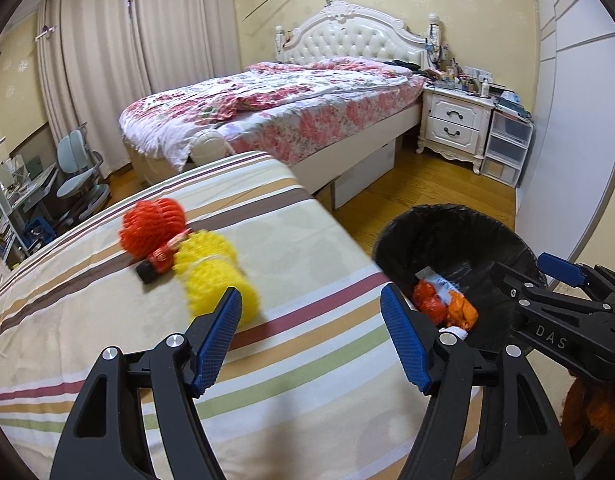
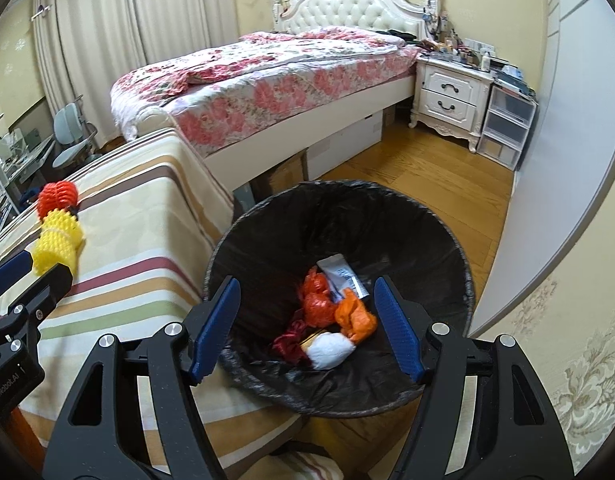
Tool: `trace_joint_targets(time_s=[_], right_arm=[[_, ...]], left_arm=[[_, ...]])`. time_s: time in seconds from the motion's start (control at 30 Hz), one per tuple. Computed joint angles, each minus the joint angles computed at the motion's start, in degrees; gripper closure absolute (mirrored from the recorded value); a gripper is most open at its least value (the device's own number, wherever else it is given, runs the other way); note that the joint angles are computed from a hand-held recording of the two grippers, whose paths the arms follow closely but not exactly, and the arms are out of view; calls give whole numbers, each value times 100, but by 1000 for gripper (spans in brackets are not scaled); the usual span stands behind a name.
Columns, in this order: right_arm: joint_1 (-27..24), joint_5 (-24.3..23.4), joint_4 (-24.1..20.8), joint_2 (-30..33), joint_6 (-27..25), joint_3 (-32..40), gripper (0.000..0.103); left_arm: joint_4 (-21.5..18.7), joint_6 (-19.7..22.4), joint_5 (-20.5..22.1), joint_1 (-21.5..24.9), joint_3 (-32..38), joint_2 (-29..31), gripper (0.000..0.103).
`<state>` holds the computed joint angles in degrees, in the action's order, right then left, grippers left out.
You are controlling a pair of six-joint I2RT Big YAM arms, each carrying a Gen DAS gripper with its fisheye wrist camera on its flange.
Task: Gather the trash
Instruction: 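Grasp the white-and-blue tube on the bed with the left tool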
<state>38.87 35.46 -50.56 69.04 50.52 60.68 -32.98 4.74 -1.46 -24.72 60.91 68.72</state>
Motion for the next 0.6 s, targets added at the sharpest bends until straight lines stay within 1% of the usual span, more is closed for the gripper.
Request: trace_joint_targets(time_s=[0.3,0.6], right_arm=[[435,-76,87,433,-140,404,35],[728,-180,136,780,-284,715,35]], left_arm=[[-43,13,25,615,-254,-285,33],[-170,52,-53,1180,-324,-251,33]])
